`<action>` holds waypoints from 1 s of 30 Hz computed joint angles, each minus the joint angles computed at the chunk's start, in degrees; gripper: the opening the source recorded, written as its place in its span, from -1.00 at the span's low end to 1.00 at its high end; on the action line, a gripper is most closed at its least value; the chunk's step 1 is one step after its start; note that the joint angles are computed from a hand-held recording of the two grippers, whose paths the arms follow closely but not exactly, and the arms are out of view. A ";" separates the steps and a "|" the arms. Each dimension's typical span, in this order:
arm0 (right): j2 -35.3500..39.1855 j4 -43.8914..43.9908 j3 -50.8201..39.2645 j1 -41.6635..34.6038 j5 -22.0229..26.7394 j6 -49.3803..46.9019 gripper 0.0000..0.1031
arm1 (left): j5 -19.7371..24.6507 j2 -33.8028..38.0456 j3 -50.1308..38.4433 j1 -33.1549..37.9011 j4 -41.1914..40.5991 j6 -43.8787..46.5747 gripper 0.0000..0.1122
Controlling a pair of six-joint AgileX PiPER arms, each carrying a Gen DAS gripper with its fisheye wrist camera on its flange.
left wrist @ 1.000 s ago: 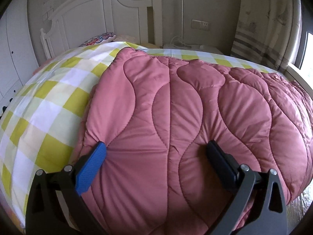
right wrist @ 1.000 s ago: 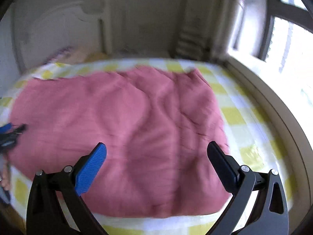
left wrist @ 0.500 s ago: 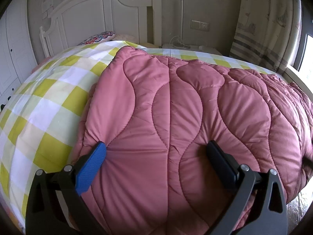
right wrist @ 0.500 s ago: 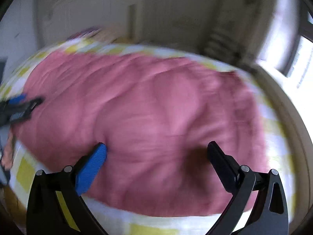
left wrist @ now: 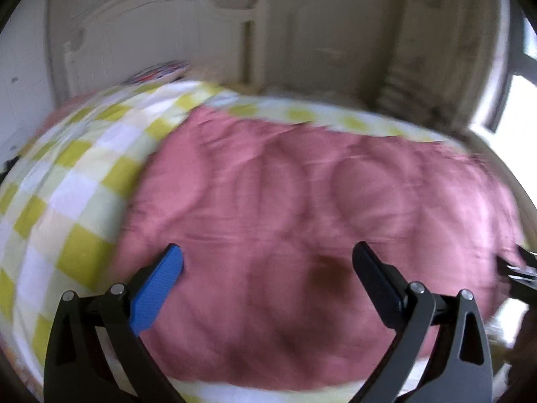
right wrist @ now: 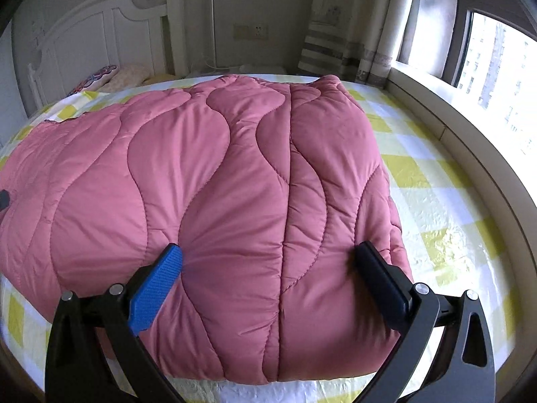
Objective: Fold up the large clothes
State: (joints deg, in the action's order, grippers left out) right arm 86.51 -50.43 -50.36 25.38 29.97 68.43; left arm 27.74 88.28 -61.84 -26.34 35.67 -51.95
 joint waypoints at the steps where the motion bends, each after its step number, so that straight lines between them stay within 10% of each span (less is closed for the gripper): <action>1: 0.03 0.46 -0.16 -0.50 -0.31 -0.87 0.91 | 1.27 0.03 -0.55 -2.85 2.08 -1.12 0.79; 7: -0.24 1.70 -0.24 -0.85 -0.73 -2.40 0.91 | 7.59 8.35 -2.70 -14.90 17.19 -12.89 0.80; 22: 0.02 -7.69 -2.74 14.59 4.54 6.30 0.91 | -4.48 -1.16 5.97 4.38 3.46 -6.07 0.76; 30: 2.04 -3.11 -3.68 12.70 5.25 2.00 0.90 | -0.34 1.76 5.89 0.98 15.50 -14.80 0.80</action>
State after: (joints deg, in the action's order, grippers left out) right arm 88.55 -53.54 -54.05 38.08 35.22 70.43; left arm 27.40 90.04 -55.95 -25.36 51.17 -66.75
